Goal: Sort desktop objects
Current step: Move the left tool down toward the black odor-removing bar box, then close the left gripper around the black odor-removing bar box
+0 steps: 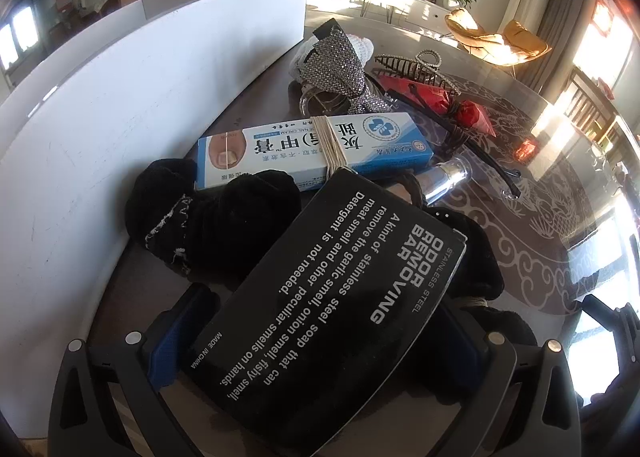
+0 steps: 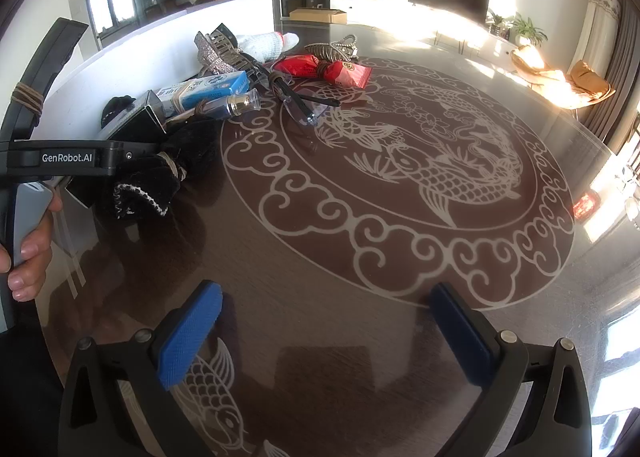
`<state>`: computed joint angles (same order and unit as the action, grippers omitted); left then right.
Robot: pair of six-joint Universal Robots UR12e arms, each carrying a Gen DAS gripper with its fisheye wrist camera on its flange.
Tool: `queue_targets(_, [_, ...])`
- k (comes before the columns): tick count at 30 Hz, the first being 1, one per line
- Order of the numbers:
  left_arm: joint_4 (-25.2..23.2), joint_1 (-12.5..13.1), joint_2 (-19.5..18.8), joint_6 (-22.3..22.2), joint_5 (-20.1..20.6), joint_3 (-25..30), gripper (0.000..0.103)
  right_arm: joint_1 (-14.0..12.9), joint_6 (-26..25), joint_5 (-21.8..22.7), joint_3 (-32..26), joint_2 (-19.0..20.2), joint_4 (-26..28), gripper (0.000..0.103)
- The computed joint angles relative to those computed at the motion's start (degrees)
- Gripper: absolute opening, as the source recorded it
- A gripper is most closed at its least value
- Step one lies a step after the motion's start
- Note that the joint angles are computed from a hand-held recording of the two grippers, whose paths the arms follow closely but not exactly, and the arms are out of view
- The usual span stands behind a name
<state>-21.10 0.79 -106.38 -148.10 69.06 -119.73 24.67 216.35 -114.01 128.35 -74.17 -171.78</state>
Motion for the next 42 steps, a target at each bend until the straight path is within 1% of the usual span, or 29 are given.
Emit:
queue_targets(8, [0.92,-0.90,0.02,1.81,2.48,-0.26,0.103,0.00,0.00,0.01,0.01,-0.01,0.01,0.103])
queue_targets(12, [1.40,-0.86,0.18,1.93,2.78,-0.57,0.103,0.00,0.00,0.01,0.01,-0.01,0.01,0.103])
queue_targets(15, [0.54,-0.87,0.39,1.98,3.06,-0.39,0.103,0.00,0.00,0.01,0.01,-0.01,0.01,0.103])
queue_targets(29, [-0.18,-0.58,0.37,1.35,2.83,0.04,0.103,0.00,0.00,0.03,0.04,-0.05,0.00,0.103])
queue_targets(42, [0.47,-0.39,0.71,1.37,2.81,-0.16,0.103,0.00,-0.01,0.02,0.03,-0.03,-0.01,0.103])
